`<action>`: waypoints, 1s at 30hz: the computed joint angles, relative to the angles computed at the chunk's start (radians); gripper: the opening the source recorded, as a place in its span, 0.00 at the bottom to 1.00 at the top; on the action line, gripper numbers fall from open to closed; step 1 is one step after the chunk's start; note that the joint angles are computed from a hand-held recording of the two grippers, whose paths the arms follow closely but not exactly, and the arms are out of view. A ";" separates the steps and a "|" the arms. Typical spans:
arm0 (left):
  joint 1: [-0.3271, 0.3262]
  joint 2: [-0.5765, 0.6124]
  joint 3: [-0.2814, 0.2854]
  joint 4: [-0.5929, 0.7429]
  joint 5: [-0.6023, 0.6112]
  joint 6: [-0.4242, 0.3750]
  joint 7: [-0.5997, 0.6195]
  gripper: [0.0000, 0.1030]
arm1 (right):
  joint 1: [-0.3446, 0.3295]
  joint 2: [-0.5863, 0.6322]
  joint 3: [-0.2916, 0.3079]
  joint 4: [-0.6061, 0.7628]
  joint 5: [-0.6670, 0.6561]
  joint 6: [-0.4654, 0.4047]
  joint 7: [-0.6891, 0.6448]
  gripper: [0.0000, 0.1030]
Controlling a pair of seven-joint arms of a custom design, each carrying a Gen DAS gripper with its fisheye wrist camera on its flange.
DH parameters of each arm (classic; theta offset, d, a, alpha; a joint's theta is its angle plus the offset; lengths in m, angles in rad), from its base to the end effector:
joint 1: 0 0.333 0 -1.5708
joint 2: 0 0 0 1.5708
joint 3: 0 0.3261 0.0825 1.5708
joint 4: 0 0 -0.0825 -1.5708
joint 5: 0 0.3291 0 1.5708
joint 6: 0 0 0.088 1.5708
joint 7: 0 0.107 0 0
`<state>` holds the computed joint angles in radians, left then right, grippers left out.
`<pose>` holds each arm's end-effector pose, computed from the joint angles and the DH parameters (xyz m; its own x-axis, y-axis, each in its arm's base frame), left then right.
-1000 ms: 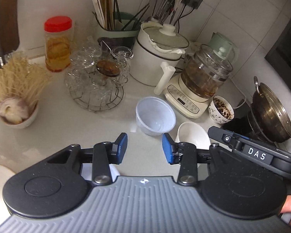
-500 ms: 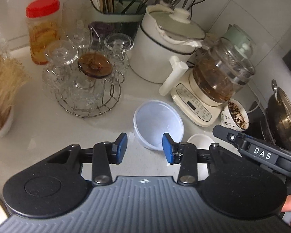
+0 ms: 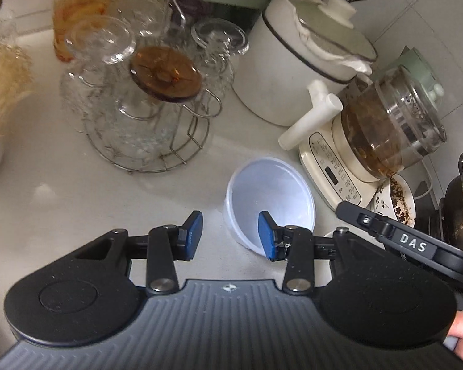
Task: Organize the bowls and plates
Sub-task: 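Close both grippers on the rim of the second plastic bowl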
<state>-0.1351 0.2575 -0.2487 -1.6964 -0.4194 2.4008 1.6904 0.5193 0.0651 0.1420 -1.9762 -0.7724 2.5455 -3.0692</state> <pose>0.5832 -0.2202 0.5275 -0.2970 -0.8719 0.3893 -0.9038 0.1251 -0.4093 0.4387 0.3502 0.5234 -0.3034 -0.8963 -0.3234 -0.6724 0.4419 -0.5938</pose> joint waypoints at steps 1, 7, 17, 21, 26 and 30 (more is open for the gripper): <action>-0.003 0.013 -0.001 0.012 0.001 -0.004 -0.006 0.44 | -0.005 0.005 -0.003 -0.001 0.014 0.008 -0.008 0.41; -0.014 0.103 -0.011 0.104 0.014 -0.055 -0.034 0.44 | -0.023 0.044 -0.025 -0.009 0.076 0.093 -0.044 0.40; -0.032 0.177 -0.004 0.195 0.105 -0.119 -0.092 0.42 | -0.003 0.101 -0.058 0.018 0.142 0.131 -0.117 0.34; -0.023 0.198 -0.014 0.216 0.092 -0.139 -0.103 0.37 | 0.001 0.118 -0.066 0.029 0.179 0.125 -0.147 0.29; -0.024 0.213 -0.018 0.224 0.095 -0.144 -0.105 0.28 | 0.003 0.125 -0.074 0.029 0.207 0.126 -0.170 0.21; -0.027 0.225 -0.019 0.232 0.097 -0.142 -0.105 0.18 | 0.001 0.127 -0.078 0.026 0.228 0.140 -0.187 0.18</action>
<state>-0.1620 0.4822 -0.2675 -1.4647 -0.3227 2.2588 1.5851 0.5199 0.1922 0.0639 -1.9497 -0.5444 2.6856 -3.2565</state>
